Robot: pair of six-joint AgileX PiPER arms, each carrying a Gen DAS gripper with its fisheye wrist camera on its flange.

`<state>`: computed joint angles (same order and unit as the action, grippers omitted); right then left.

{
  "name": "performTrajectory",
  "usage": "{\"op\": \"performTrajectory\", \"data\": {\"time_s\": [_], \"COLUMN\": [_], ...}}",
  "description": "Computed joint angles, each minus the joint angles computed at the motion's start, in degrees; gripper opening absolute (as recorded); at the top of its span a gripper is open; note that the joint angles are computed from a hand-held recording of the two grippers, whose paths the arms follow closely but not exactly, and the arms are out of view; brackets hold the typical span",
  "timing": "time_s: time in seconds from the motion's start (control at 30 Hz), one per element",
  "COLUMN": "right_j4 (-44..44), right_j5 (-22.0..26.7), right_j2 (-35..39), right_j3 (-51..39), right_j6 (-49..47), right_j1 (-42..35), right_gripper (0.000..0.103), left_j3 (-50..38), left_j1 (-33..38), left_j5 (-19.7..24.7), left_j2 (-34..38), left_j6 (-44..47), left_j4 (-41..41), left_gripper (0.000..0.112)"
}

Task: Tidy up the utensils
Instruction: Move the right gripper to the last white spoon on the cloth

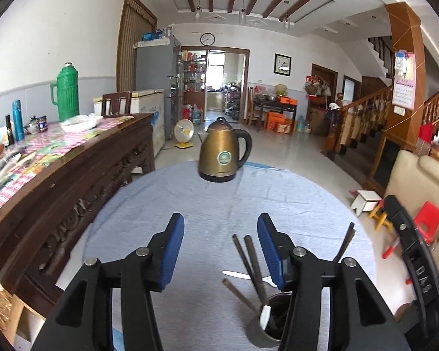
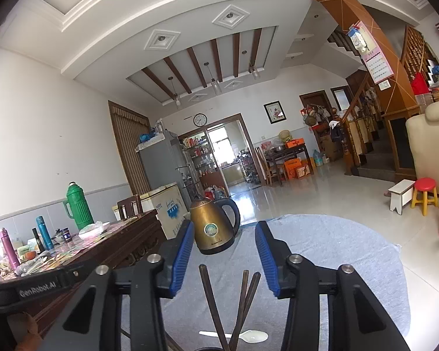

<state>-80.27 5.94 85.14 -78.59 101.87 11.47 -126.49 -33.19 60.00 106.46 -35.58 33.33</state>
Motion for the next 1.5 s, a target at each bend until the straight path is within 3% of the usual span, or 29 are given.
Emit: {"op": "performTrajectory", "data": {"time_s": [0.07, 0.47, 0.63, 0.9, 1.0, 1.23, 1.4, 1.5], "right_j4": [1.2, 34.0, 42.4, 78.0, 91.9, 110.9, 124.3, 126.7], "right_j5": [0.2, 1.6, 3.0, 7.0, 8.1, 13.9, 24.5, 32.0], "right_j2": [-0.6, -1.7, -2.2, 0.7, 2.9, 10.9, 20.2, 27.3], "right_j3": [0.2, -1.1, -1.2, -1.7, -1.4, -4.8, -11.1, -17.8], "right_j6": [-1.4, -32.8, -40.1, -70.5, -82.0, -100.9, -115.5, -121.0], "right_j1": [-0.1, -0.8, -1.9, -8.8, -11.9, -15.4, -18.9, -20.6], "right_gripper": [0.049, 0.049, 0.055, 0.055, 0.055, 0.055, 0.055, 0.053], "left_j3": [0.0, 4.6, 7.7, 13.2, 12.3, 6.9, 1.6, -6.6], "left_j1": [0.1, 0.1, 1.6, 11.2, 16.3, 21.5, 21.4, 20.4], "left_j5": [0.4, 0.0, -1.3, -4.7, -4.3, 0.6, 4.1, 8.7], "left_j2": [-0.2, -4.2, -6.9, -10.1, -8.0, 2.7, 10.8, 17.8], "left_j6": [-0.1, -1.7, -2.9, -3.0, -0.1, 8.1, 12.3, 14.4], "left_j4": [0.3, 2.1, 2.4, -2.7, -8.5, -21.5, -27.9, -29.2], "left_gripper": [0.054, 0.057, 0.061, 0.067, 0.067, 0.067, 0.067, 0.067]}}
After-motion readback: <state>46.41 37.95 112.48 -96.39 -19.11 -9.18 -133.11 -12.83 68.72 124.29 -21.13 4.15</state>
